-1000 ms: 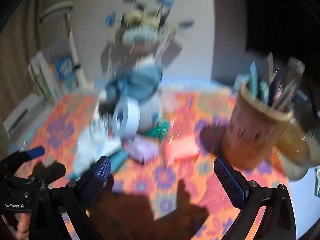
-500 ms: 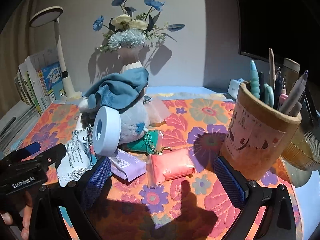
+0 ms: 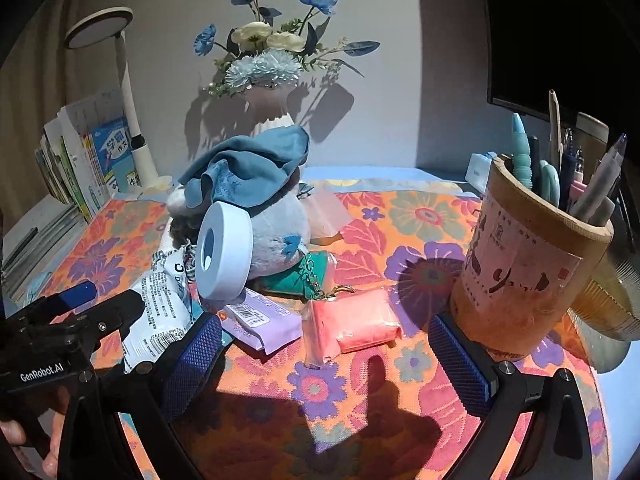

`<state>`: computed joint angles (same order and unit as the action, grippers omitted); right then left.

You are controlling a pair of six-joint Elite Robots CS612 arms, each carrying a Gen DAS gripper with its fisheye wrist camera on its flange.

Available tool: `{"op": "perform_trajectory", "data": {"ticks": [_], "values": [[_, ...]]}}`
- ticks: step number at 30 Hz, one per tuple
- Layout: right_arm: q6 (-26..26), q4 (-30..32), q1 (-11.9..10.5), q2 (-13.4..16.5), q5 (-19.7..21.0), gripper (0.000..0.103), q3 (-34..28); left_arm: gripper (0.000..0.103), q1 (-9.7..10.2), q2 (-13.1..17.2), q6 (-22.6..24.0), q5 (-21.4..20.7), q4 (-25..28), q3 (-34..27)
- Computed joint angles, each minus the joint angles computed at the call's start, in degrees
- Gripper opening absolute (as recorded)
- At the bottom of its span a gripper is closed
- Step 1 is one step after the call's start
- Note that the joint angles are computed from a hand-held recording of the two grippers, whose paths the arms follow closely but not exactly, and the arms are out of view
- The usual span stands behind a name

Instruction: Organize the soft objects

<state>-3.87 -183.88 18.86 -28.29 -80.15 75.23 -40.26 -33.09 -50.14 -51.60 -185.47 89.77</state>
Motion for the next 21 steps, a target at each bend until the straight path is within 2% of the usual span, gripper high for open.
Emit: {"op": "perform_trajectory", "data": {"ticks": [21], "values": [[0.53, 1.32, 0.12, -0.31, -0.05, 0.103, 0.59, 0.102, 0.38, -0.05, -1.85, -1.03, -0.32, 0.29]]}}
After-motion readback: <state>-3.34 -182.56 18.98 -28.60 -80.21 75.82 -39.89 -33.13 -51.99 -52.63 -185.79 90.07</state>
